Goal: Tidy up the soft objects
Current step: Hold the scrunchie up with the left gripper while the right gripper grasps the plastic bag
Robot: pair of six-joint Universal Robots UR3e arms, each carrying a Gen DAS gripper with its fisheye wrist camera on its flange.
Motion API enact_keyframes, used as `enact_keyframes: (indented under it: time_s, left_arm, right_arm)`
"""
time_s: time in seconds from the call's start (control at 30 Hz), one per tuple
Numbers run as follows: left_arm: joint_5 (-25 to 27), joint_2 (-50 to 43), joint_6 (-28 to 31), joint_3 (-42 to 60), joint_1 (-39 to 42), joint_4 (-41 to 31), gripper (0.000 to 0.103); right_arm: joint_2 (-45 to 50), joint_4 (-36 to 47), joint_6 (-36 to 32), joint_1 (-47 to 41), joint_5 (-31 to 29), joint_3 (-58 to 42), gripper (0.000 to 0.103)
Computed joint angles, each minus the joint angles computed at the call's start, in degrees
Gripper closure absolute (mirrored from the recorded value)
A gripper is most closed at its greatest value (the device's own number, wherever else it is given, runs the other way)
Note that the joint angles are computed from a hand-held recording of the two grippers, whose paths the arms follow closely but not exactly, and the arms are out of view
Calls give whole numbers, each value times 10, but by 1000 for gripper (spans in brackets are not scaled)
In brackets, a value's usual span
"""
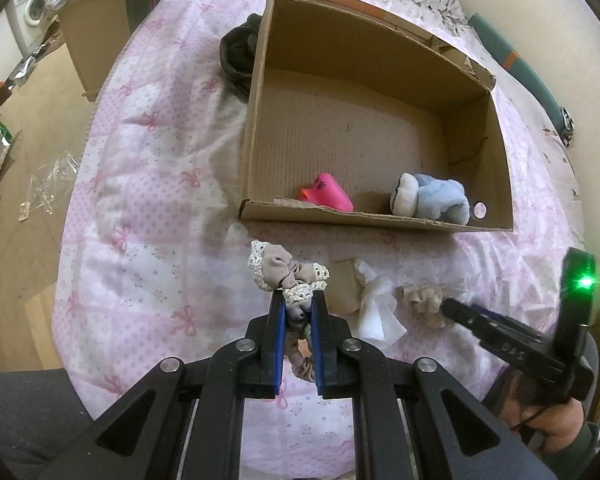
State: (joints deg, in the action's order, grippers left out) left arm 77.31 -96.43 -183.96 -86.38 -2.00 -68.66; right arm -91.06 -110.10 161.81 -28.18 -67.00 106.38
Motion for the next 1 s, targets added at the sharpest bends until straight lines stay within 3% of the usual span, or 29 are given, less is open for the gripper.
enact_keyframes:
  time_s: [0.3, 0.4, 0.83, 0.93, 1.0]
  left_arm:
    - [10, 2, -5, -5, -1, 8, 92]
    - [18, 1, -5, -5, -6, 12, 92]
    - [42, 3, -4, -10, -17, 19, 92]
    - [51, 2, -5, -11, -24, 23, 92]
    - [55, 1, -6, -12, -25, 24, 92]
  right_arm:
    - [-117, 20, -40, -72, 83, 55, 63]
    - [-127, 63, -71, -96, 118, 45, 63]
    - [-138, 60, -97, -58, 126, 47, 68]
    - [-139, 68, -102, -62, 139, 46, 76]
    - [-137, 70, -103, -61, 140, 44, 76]
